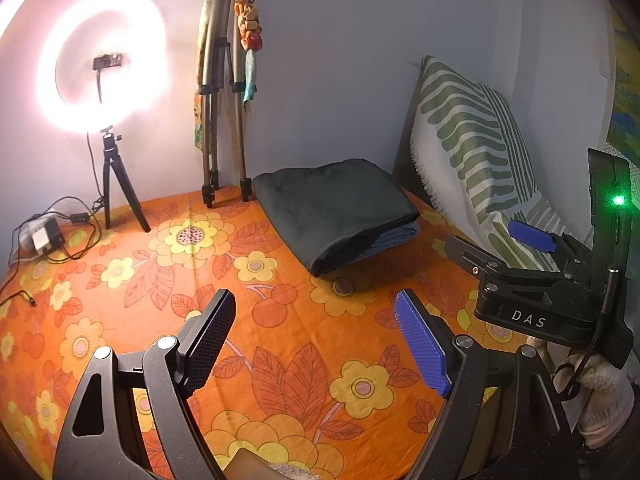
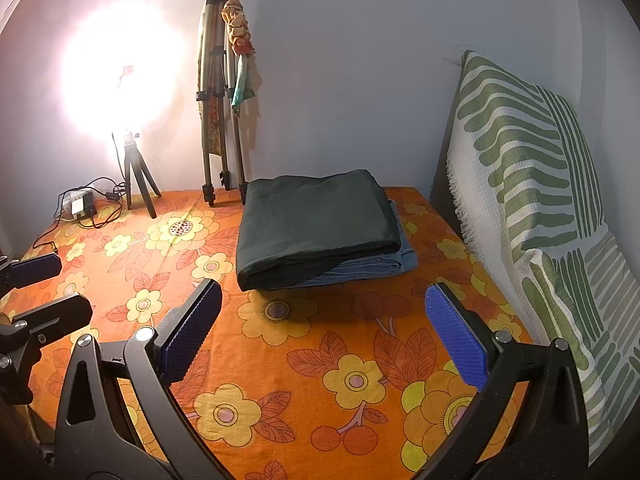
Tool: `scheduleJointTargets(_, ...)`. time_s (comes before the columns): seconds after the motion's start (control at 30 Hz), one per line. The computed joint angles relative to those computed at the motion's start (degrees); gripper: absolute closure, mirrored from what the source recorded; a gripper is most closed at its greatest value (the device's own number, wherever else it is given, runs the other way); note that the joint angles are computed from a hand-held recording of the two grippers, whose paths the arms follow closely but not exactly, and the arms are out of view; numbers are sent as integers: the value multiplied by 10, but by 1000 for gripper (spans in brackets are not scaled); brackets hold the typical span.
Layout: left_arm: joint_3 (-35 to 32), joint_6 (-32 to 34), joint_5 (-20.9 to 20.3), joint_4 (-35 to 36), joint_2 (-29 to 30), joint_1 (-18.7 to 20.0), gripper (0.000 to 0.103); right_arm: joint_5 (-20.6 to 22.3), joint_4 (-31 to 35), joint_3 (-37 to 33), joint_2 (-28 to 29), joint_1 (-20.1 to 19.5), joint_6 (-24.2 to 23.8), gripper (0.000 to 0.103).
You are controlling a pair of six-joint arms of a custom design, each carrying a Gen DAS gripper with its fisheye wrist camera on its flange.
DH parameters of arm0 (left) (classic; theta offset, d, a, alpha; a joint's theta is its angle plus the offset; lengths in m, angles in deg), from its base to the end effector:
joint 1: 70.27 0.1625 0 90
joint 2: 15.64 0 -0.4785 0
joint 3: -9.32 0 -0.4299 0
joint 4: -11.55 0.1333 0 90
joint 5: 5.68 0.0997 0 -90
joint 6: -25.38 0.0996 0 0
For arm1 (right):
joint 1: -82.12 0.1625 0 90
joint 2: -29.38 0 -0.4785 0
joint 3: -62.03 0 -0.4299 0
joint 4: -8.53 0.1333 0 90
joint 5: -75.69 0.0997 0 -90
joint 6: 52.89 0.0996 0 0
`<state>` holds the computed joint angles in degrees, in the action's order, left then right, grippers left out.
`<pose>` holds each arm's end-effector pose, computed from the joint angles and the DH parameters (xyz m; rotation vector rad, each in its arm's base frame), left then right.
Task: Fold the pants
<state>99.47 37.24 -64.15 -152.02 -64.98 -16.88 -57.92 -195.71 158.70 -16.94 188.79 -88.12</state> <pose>-0.3086 -0.7262 0.2271 0.8658 2.4461 -0.8989 0.2665 -0.6649 0.2353 0.4270 -2.0188 1.1029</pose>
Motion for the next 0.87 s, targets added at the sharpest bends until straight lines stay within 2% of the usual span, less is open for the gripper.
scheduleJointTargets(0.63,-2,0,6,-3,2,-1,21,-2,0,0,1,1,1,0)
scheduleJointTargets(0.87,0,13,10,-25,3,-1,21,-2,1,1,1,1,2,0)
